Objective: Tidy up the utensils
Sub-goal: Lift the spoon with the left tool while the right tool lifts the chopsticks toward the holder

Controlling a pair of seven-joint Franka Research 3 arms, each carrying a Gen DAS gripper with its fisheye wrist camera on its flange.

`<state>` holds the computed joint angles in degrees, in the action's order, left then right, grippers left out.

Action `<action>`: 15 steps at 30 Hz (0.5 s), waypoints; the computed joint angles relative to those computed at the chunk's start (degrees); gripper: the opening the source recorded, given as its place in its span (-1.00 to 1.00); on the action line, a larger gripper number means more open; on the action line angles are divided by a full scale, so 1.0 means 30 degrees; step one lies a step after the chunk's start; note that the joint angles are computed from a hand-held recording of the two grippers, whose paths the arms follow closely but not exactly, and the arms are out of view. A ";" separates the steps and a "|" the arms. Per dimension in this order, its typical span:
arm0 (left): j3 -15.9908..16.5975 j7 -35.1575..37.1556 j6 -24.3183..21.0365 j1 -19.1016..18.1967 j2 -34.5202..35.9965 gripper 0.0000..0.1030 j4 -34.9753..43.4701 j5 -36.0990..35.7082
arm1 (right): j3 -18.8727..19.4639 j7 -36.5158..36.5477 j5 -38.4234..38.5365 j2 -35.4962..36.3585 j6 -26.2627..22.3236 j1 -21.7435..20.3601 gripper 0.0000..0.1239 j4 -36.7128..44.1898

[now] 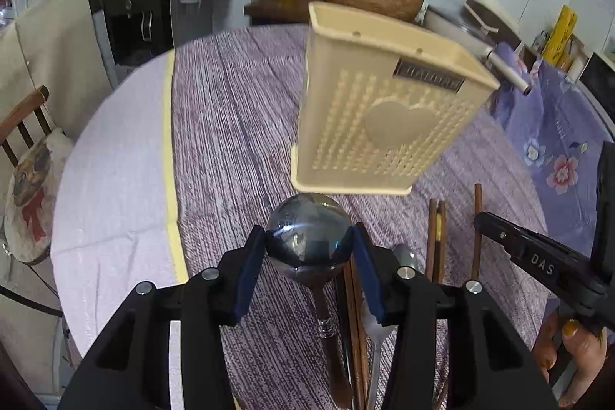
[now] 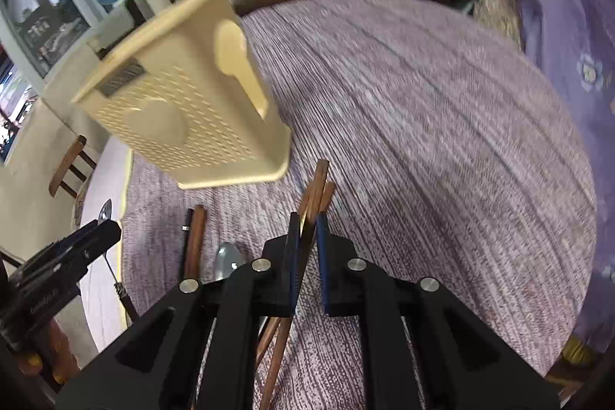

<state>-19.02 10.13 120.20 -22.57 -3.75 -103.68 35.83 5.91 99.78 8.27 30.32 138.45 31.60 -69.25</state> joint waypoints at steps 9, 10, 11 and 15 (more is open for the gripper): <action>-0.0559 -0.1210 -0.0896 -0.0475 -0.0532 -0.10 0.0407 0.2823 | 0.1016 -0.4004 0.1203 -0.3795 0.5275 -0.0638 -0.87 -0.4956; -0.0632 -0.1295 -0.0932 -0.0496 -0.0614 -0.10 0.0380 0.2989 | 0.1023 -0.4219 0.1252 -0.3904 0.5498 -0.0631 -0.87 -0.5024; -0.0692 -0.1342 -0.0965 -0.0506 -0.0684 -0.10 0.0401 0.3160 | 0.0992 -0.4317 0.1234 -0.4144 0.5885 -0.0565 -0.87 -0.5311; -0.0789 -0.1437 -0.1123 -0.0454 -0.0782 -0.11 0.0516 0.3441 | 0.0958 -0.4642 0.1036 -0.5026 0.6582 -0.0401 -0.88 -0.6233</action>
<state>-21.38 5.82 116.83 -23.94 -6.10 -102.13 46.15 8.79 85.85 11.37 15.24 158.19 30.40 -87.95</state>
